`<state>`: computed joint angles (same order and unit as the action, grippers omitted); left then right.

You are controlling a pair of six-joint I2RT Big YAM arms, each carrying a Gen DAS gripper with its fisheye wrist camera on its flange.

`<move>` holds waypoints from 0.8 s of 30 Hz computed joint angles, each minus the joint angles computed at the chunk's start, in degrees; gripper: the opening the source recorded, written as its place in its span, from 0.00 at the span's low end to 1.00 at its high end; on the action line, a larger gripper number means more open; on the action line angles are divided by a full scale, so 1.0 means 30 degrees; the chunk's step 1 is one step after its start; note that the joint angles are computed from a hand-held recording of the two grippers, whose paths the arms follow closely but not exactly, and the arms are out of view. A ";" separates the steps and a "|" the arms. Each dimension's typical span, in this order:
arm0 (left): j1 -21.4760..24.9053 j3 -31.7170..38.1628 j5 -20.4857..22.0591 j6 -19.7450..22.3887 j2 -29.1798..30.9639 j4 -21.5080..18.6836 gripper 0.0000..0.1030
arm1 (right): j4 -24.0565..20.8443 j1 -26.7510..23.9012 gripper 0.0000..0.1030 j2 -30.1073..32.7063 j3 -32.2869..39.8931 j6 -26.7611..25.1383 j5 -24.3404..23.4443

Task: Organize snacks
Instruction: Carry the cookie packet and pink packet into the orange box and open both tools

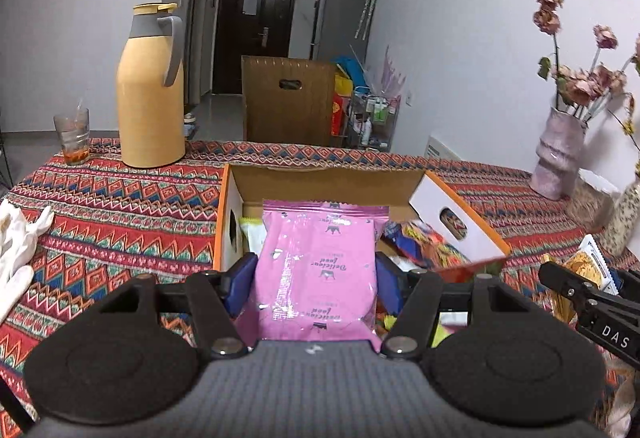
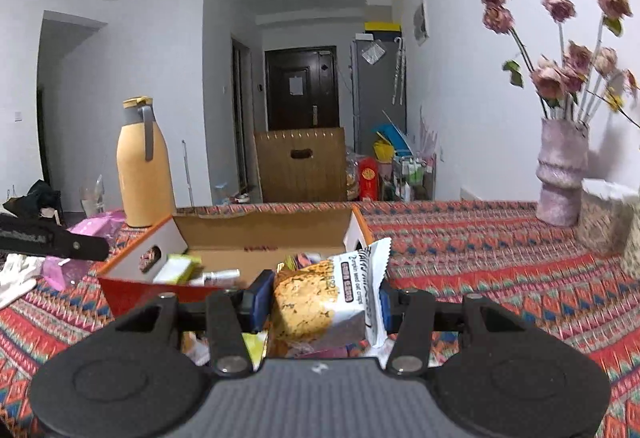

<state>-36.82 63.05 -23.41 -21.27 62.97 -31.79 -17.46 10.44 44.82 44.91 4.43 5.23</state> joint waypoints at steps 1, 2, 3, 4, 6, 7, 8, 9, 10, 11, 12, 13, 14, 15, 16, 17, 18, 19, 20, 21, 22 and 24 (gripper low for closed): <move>0.0110 0.0212 0.0036 -0.0037 0.0216 0.0031 0.61 | 0.0135 0.0015 0.47 0.0319 0.0225 -0.0084 -0.0039; 0.0251 0.0497 0.0049 -0.0094 0.0509 0.0049 0.61 | 0.0277 0.0020 0.47 0.0750 0.0532 -0.0184 -0.0108; 0.0369 0.0754 0.0063 -0.0121 0.0773 0.0070 0.61 | 0.0387 -0.0041 0.47 0.1131 0.0808 -0.0283 -0.0234; 0.0494 0.0968 0.0096 -0.0142 0.0993 0.0095 0.61 | 0.0503 -0.0060 0.47 0.1607 0.1159 -0.0375 -0.0332; 0.0767 0.1505 0.0161 -0.0253 0.1539 0.0079 0.61 | 0.0643 -0.0099 0.47 0.2403 0.1735 -0.0465 -0.0537; 0.0877 0.1712 0.0186 -0.0286 0.1779 0.0109 0.61 | 0.0690 -0.0115 0.47 0.2865 0.2079 -0.0521 -0.0622; 0.0995 0.1966 0.0165 -0.0356 0.2062 0.0120 0.61 | 0.0751 -0.0146 0.47 0.3275 0.2369 -0.0589 -0.0696; 0.1090 0.2156 0.0161 -0.0400 0.2279 0.0140 0.61 | 0.0805 -0.0158 0.47 0.3772 0.2731 -0.0663 -0.0755; 0.1188 0.2354 0.0153 -0.0444 0.2518 0.0156 0.61 | 0.0840 -0.0134 0.47 0.4142 0.2988 -0.0697 -0.0772; 0.1292 0.2581 0.0140 -0.0523 0.2803 0.0142 0.61 | 0.0862 -0.0139 0.47 0.4597 0.3313 -0.0727 -0.0817; 0.1375 0.2761 0.0172 -0.0567 0.3035 0.0117 0.61 | 0.0852 -0.0147 0.47 0.5021 0.3631 -0.0756 -0.0869; 0.1480 0.2950 0.0205 -0.0611 0.3293 0.0100 0.61 | 0.0815 -0.0161 0.47 0.5517 0.4003 -0.0842 -0.0890; 0.1547 0.3088 0.0174 -0.0646 0.3495 0.0093 0.61 | 0.0778 -0.0161 0.47 0.5882 0.4272 -0.0960 -0.0869; 0.1648 0.3252 0.0156 -0.0695 0.3742 0.0104 0.61 | 0.0729 -0.0168 0.47 0.6235 0.4528 -0.1077 -0.0855; 0.1730 0.3369 0.0162 -0.0763 0.3944 0.0122 0.61 | 0.0646 -0.0220 0.47 0.6692 0.4869 -0.1152 -0.0888; 0.1830 0.3491 0.0148 -0.0862 0.4183 0.0147 0.61 | 0.0604 -0.0255 0.47 0.7014 0.5097 -0.1133 -0.0923; 0.1912 0.3464 0.0144 -0.0886 0.4299 0.0283 0.61 | 0.0566 -0.0307 0.47 0.7390 0.5373 -0.1066 -0.0973; 0.1977 0.3370 0.0111 -0.0846 0.4425 0.0541 0.61 | 0.0593 -0.0382 0.47 0.7752 0.5591 -0.0979 -0.1026; 0.2008 0.3164 0.0010 -0.0784 0.4501 0.0851 0.61 | 0.0692 -0.0448 0.47 0.8037 0.5723 -0.0861 -0.1040; 0.2074 0.3017 -0.0030 -0.0725 0.4594 0.1077 0.61 | 0.0912 -0.0501 0.47 0.8237 0.5705 -0.0675 -0.1032; 0.2134 0.2938 -0.0019 -0.0683 0.4714 0.1179 0.61 | 0.1247 -0.0577 0.47 0.8352 0.5528 -0.0463 -0.1082; 0.2357 0.3078 0.0351 -0.0616 0.5084 0.1038 0.61 | 0.1443 -0.0640 0.47 0.8692 0.5541 -0.0299 -0.1172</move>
<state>-29.75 72.28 -22.36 -23.12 78.22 -28.67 -13.13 8.52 70.90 61.53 3.53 1.71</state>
